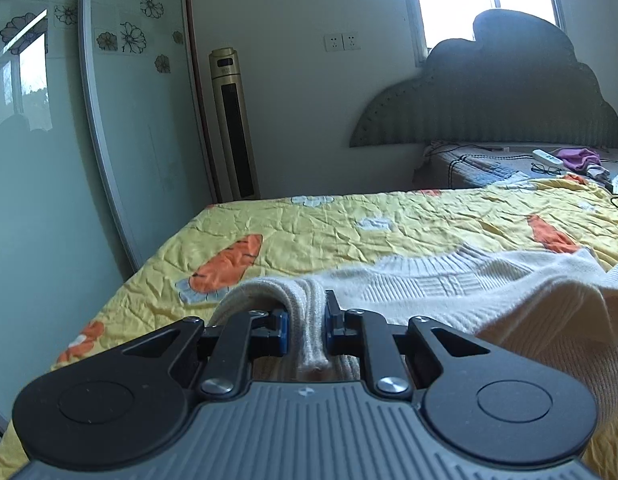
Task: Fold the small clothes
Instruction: 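Lift the hem with both grippers and fold it toward the collar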
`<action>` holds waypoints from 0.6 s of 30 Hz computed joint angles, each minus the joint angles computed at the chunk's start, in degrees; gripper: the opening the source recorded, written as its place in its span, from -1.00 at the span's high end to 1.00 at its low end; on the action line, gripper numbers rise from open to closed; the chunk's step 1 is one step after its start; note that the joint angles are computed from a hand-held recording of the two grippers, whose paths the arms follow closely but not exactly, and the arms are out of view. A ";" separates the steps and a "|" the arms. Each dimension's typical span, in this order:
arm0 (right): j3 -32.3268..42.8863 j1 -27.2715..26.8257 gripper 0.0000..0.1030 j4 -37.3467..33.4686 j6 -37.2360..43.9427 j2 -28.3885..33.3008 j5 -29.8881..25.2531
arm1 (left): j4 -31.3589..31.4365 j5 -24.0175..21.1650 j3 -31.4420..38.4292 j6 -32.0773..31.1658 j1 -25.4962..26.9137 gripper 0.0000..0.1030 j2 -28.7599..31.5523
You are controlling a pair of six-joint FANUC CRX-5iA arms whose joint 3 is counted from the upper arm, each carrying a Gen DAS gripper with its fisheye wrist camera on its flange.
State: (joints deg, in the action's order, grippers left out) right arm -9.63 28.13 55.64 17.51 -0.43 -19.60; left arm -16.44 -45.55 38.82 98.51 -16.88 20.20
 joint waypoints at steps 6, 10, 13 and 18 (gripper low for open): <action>6.22 -1.54 0.78 -3.96 4.63 5.38 -0.72 | -0.47 -3.86 11.59 -1.84 -0.35 0.70 7.94; 11.09 -2.44 0.78 -11.11 9.52 8.91 -1.61 | -1.26 -7.26 18.99 -2.52 -0.76 0.70 13.24; 14.96 -3.01 0.78 -16.83 13.79 11.44 -2.72 | -1.39 -9.93 24.55 -3.19 -0.82 0.70 17.11; 20.33 -3.42 0.78 -21.85 19.69 15.20 -5.33 | -1.49 -17.15 38.19 -5.38 -0.90 0.70 25.65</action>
State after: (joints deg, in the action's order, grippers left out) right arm 10.71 24.71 33.79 37.21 14.77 -24.94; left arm -17.93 -62.70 77.01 93.13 -17.78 45.85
